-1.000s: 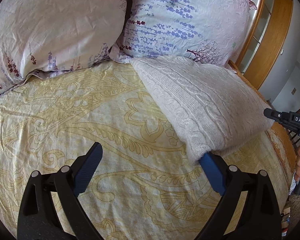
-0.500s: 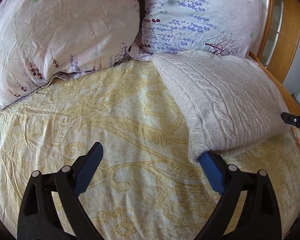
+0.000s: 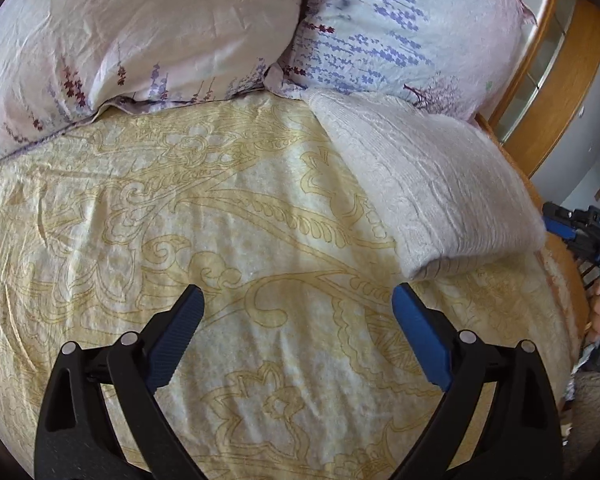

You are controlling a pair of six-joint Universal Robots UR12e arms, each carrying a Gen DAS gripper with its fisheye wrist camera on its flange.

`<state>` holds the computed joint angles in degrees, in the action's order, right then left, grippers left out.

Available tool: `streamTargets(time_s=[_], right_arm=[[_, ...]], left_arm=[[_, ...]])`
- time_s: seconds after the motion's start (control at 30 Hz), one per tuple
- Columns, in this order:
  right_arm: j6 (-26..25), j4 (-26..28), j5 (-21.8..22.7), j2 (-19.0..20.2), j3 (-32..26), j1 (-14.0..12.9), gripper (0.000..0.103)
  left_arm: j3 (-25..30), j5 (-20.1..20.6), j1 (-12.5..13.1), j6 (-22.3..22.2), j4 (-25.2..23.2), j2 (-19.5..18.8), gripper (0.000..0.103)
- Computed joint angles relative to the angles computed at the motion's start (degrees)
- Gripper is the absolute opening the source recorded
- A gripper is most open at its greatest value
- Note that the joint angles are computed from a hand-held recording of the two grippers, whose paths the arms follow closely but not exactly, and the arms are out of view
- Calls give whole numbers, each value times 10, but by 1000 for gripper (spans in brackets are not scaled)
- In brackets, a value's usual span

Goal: Fold small clothes

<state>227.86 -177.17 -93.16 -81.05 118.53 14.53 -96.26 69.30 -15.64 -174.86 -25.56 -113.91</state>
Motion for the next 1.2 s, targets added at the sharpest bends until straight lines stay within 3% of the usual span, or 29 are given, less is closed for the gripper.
streamTargets(time_s=[0.1, 0.17, 0.3, 0.37, 0.43, 0.57, 0.67, 0.77, 0.87, 1.2], right_arm=[[16, -22, 44, 2, -4, -19, 69], [21, -9, 48, 7, -18, -23, 83], [23, 32, 65, 21, -45, -31, 87], [22, 53, 68, 26, -56, -32, 97], [24, 66, 67, 31, -61, -33, 98], [37, 41, 106, 44, -58, -44, 98], [47, 10, 144, 55, -54, -54, 97], [60, -26, 178, 67, -53, -64, 97], [69, -43, 213, 79, -56, -74, 93], [63, -71, 269, 105, -68, -82, 88]], left_arm=[[21, -52, 10, -32, -16, -8, 95], [38, -77, 9, -41, -24, -17, 98], [78, -80, -4, -45, -47, -35, 101], [98, -64, -12, -41, -68, -43, 101], [115, -41, -21, -44, -85, -51, 101], [140, 0, -33, -56, -106, -67, 101], [157, -15, -32, -62, -124, -78, 101], [183, -81, -23, -72, -167, -95, 101], [202, -112, -21, -84, -199, -110, 101], [216, -112, -32, -61, -198, -121, 100]])
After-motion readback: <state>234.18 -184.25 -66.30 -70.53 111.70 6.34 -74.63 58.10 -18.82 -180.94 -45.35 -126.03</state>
